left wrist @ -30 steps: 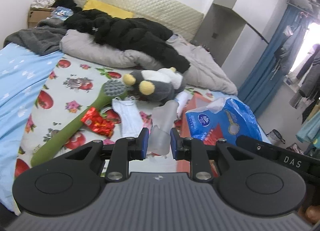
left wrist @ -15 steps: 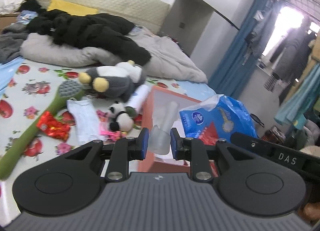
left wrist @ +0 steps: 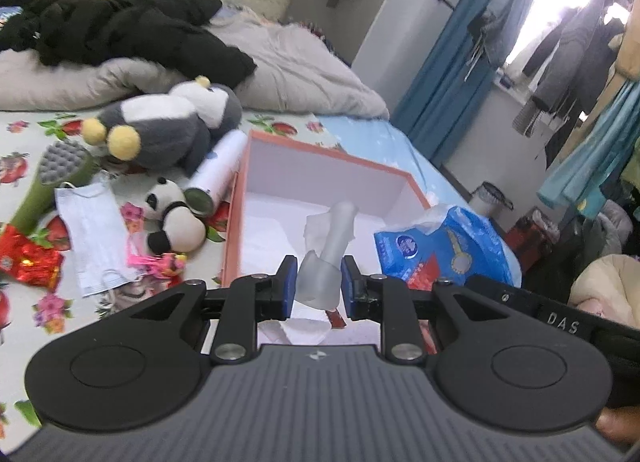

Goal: Organize soft objects
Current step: 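Carry the clear cup in the left tool and tissue pack in the right tool over the pink box, then open the left tool to drop the cup while the right tool drops the tissue pack into the box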

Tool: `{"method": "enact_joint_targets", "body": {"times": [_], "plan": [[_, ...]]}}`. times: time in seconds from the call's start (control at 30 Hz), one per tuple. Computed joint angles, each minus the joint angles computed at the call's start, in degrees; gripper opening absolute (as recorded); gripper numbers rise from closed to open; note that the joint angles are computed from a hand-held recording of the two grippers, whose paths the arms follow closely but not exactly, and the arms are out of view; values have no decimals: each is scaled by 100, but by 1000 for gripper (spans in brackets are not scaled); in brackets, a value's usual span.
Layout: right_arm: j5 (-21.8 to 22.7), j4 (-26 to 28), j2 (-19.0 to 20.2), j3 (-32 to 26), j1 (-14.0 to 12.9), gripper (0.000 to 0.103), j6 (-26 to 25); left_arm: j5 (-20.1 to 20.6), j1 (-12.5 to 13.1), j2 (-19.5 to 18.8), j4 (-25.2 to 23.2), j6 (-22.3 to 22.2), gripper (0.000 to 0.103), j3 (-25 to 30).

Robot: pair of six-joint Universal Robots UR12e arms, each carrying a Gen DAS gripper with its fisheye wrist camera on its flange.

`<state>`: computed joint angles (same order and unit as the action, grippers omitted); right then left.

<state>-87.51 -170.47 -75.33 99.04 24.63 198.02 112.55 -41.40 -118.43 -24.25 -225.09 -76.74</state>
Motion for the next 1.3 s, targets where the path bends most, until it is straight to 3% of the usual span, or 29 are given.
{"method": "enact_joint_targets", "body": {"times": [0.27, 0.73, 0.77, 0.8, 0.87, 0.93, 1.0, 1.3], "plan": [[101, 312, 353, -409, -161, 6, -37, -506, 282, -490, -440, 69, 27, 622], [327, 1446, 957, -1027, -356, 9, 38, -1260, 601, -1282, -1317, 344, 28, 1644], [363, 1464, 969, -1031, -362, 9, 45, -1275, 611, -1304, -1358, 353, 29, 1672], [402, 1519, 982, -1045, -365, 9, 45, -1296, 627, -1324, -1398, 349, 38, 1694], [435, 1676, 997, -1082, -371, 14, 92, -1331, 644, -1338, -1428, 364, 48, 1709], [383, 1765, 992, -1092, -362, 41, 112, -1352, 649, -1310, -1426, 321, 56, 1673], [359, 1747, 970, -1076, -356, 50, 87, -1351, 646, -1271, -1369, 281, 57, 1619], [327, 1351, 660, -816, -311, 49, -11, -1074, 529, -997, -1122, 371, 57, 1401]]}}
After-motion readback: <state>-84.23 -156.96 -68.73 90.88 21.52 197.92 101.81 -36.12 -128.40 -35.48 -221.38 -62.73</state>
